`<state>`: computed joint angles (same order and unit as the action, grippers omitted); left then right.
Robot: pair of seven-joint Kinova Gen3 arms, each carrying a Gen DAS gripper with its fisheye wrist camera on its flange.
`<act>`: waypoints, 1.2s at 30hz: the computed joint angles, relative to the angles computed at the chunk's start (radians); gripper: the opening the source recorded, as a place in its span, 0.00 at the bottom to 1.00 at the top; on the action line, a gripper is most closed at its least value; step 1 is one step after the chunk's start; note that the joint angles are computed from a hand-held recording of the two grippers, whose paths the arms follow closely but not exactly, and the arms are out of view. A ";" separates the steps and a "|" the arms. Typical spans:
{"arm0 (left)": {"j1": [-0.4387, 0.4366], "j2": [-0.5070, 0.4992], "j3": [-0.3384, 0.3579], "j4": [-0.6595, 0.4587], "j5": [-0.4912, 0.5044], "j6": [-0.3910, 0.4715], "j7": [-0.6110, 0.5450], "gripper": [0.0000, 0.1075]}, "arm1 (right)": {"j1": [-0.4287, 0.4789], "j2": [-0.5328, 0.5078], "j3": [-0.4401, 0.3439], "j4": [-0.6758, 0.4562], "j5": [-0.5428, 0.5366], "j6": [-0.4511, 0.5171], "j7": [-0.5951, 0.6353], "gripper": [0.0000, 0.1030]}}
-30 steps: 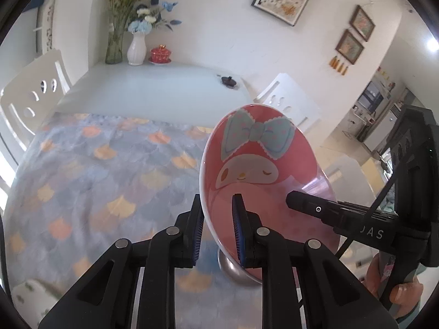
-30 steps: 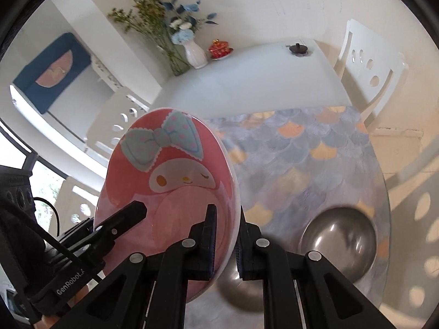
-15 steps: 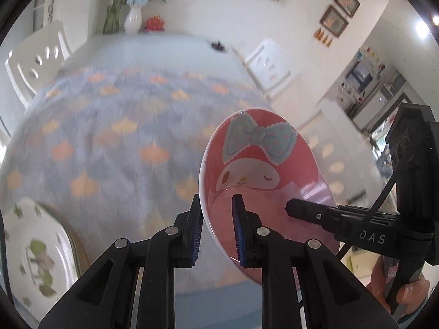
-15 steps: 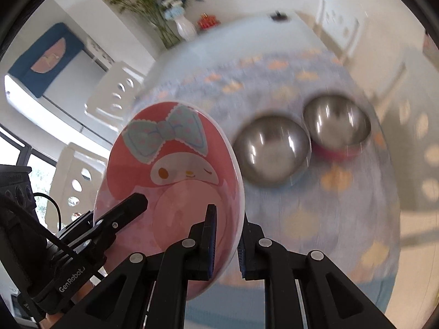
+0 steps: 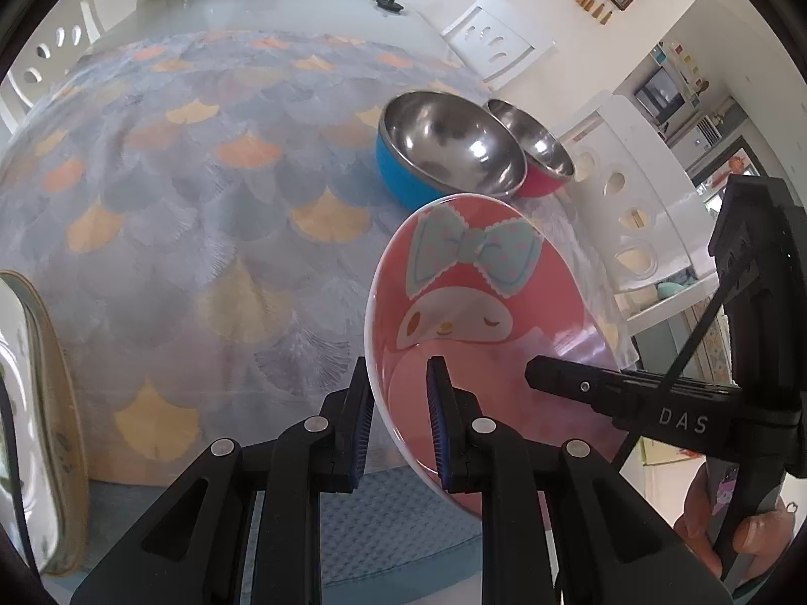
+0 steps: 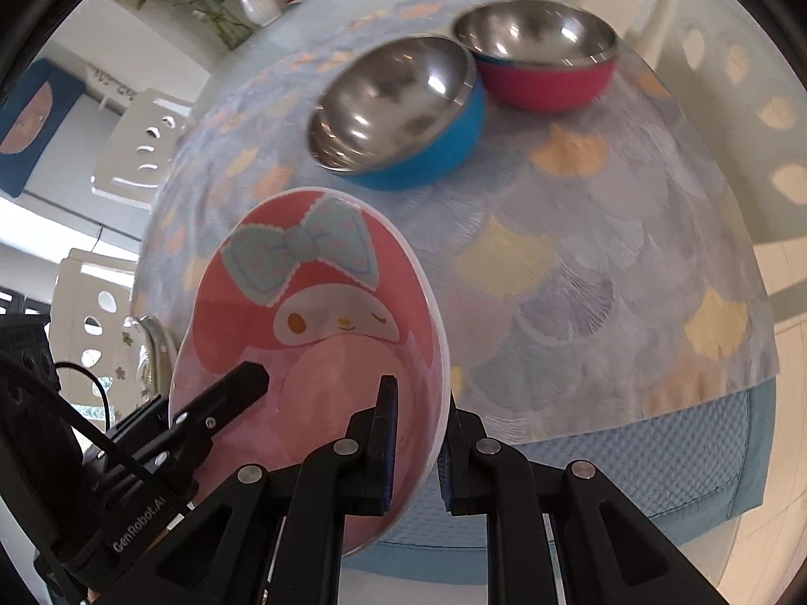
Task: Organize plates and bowls
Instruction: 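Lift the pink bowl and set it down beside the steel bowls, then open both grippers and move them to the blue steel bowl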
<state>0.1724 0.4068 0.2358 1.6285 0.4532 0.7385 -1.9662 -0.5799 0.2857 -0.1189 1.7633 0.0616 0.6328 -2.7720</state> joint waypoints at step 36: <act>-0.110 -0.111 -0.018 0.025 0.137 0.076 -0.130 0.18 | -0.034 -0.167 -0.036 0.066 0.172 0.090 -0.340 0.14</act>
<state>0.0628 0.2962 0.2173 1.6537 0.5899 0.8142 -2.0964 -0.6141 0.1188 -0.1553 1.8291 0.2340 0.7223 -3.1116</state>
